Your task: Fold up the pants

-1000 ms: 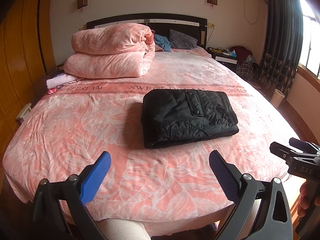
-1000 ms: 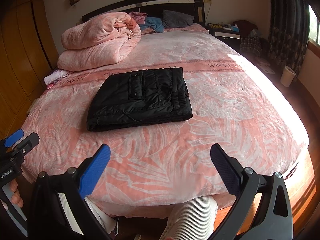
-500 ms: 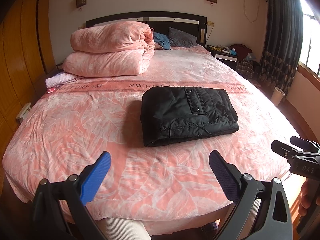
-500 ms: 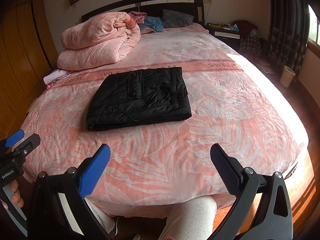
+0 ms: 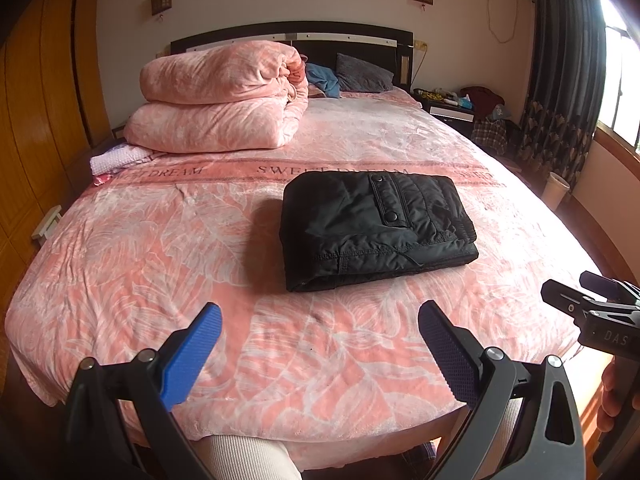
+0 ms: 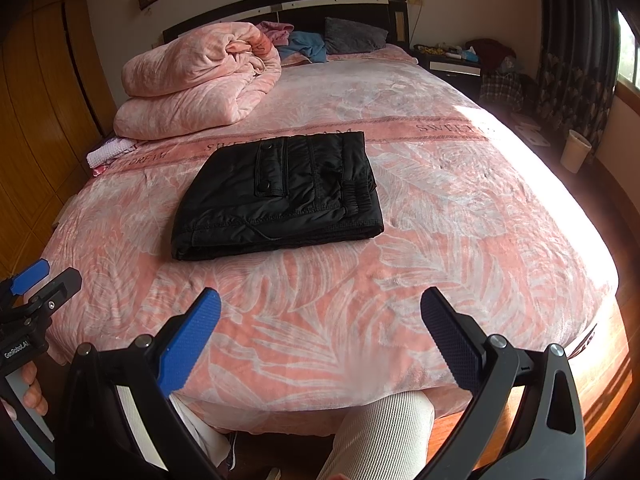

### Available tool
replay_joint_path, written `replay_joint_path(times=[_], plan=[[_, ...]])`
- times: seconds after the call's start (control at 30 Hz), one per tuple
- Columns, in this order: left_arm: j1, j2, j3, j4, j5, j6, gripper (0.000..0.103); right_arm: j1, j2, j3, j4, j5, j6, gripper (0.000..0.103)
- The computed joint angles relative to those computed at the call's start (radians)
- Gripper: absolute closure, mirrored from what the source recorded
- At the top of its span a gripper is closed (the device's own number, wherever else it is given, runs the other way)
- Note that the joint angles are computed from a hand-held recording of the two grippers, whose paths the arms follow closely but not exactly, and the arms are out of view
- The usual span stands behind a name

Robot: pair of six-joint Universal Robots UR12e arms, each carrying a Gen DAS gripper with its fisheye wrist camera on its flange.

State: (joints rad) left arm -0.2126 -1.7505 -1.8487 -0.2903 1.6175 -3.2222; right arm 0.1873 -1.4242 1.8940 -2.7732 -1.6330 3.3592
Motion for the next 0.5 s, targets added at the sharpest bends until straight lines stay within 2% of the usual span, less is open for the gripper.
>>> replay_joint_path(times=[0.5], plan=[[0.003,-0.004,0.002,-0.006,-0.008,-0.005,0.004,-0.007,0.005,0.009,-0.006,0.008,0.000,0.003]])
